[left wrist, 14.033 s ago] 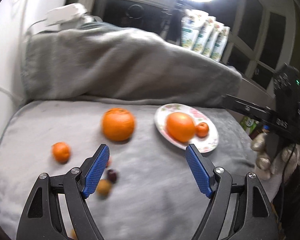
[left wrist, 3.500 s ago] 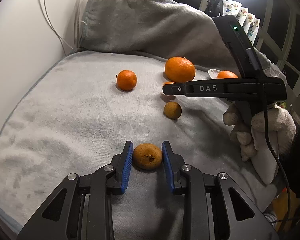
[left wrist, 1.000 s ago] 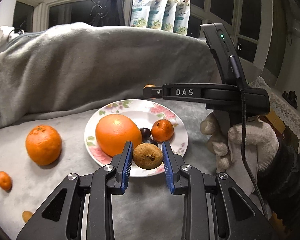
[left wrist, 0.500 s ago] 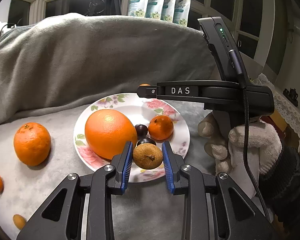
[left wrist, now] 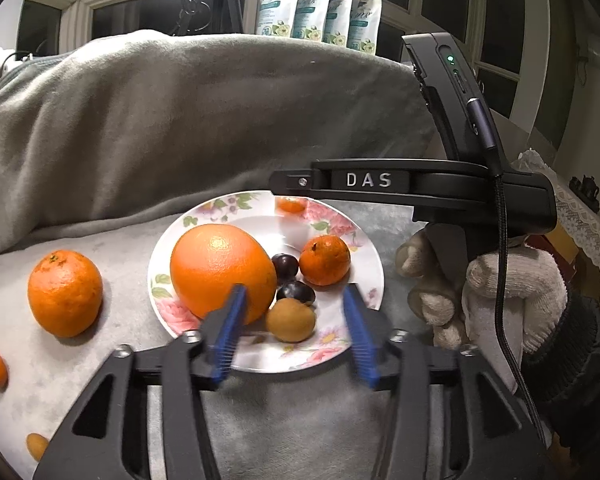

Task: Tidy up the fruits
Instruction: 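Open both tools to drop the kiwi and kumquat onto the plate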

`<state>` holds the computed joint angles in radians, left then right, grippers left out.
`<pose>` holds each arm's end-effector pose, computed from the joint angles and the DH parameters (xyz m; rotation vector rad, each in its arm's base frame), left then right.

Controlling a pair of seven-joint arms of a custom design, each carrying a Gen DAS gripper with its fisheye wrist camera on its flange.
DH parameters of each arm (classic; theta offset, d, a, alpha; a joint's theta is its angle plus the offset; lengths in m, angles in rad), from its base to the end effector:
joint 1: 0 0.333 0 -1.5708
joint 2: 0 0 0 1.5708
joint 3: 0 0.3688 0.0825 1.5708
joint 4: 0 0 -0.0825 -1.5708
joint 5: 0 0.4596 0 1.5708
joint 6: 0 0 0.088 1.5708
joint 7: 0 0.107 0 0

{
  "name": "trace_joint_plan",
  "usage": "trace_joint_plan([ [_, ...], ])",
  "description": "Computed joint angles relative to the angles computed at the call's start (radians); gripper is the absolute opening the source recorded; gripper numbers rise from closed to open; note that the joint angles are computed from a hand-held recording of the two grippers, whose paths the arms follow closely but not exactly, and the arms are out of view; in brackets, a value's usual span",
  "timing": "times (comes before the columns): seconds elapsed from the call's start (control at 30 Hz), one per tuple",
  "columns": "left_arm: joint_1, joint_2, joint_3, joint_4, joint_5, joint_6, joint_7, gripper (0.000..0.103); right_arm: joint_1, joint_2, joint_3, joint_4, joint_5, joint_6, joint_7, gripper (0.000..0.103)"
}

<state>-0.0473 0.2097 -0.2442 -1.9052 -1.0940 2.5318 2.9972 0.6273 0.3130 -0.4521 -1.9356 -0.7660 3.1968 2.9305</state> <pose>0.6888 -0.1868 0.4457 -0.8950 2.5373 -1.2820 0.6917 0.2172 0.4349 -1.3158 1.8025 -0.5422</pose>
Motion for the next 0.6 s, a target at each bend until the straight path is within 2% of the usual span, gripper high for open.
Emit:
trace_joint_plan([
  [0.03,0.0,0.0,0.0,0.0,-0.002,0.003,-0.003,0.059,0.069,0.006,-0.079,0.0,-0.03,0.009,0.047,0.075],
  [0.07,0.0,0.002,0.001,0.003,0.001,0.002,-0.007,0.061,0.131,0.014,-0.152,-0.001,-0.052,0.024,0.086,0.079],
  [0.1,0.0,0.005,0.002,0.006,0.005,-0.002,-0.014,0.065,0.171,0.02,-0.198,-0.004,-0.057,0.035,0.105,0.081],
  [0.13,0.0,0.007,0.002,0.008,0.011,-0.003,-0.019,0.068,0.216,0.027,-0.25,-0.008,-0.054,0.043,0.122,0.087],
  [0.2,0.0,0.008,0.0,0.007,0.011,0.003,-0.019,0.07,0.279,0.043,-0.323,-0.014,-0.03,0.063,0.134,0.094],
  [0.27,0.0,0.006,-0.002,0.005,0.012,0.007,-0.019,0.073,0.309,0.053,-0.358,-0.021,0.0,0.079,0.13,0.098],
  [0.33,-0.003,0.005,-0.003,0.003,0.014,0.021,-0.021,0.081,0.319,0.054,-0.366,-0.023,0.026,0.071,0.111,0.099],
  [0.47,-0.007,0.005,-0.002,0.001,0.03,0.035,-0.038,0.081,0.308,0.052,-0.345,-0.024,0.073,0.059,0.058,0.102],
  [0.6,-0.006,0.008,-0.004,0.002,0.037,0.043,-0.05,0.081,0.347,0.062,-0.386,-0.035,0.123,0.07,0.027,0.103],
])
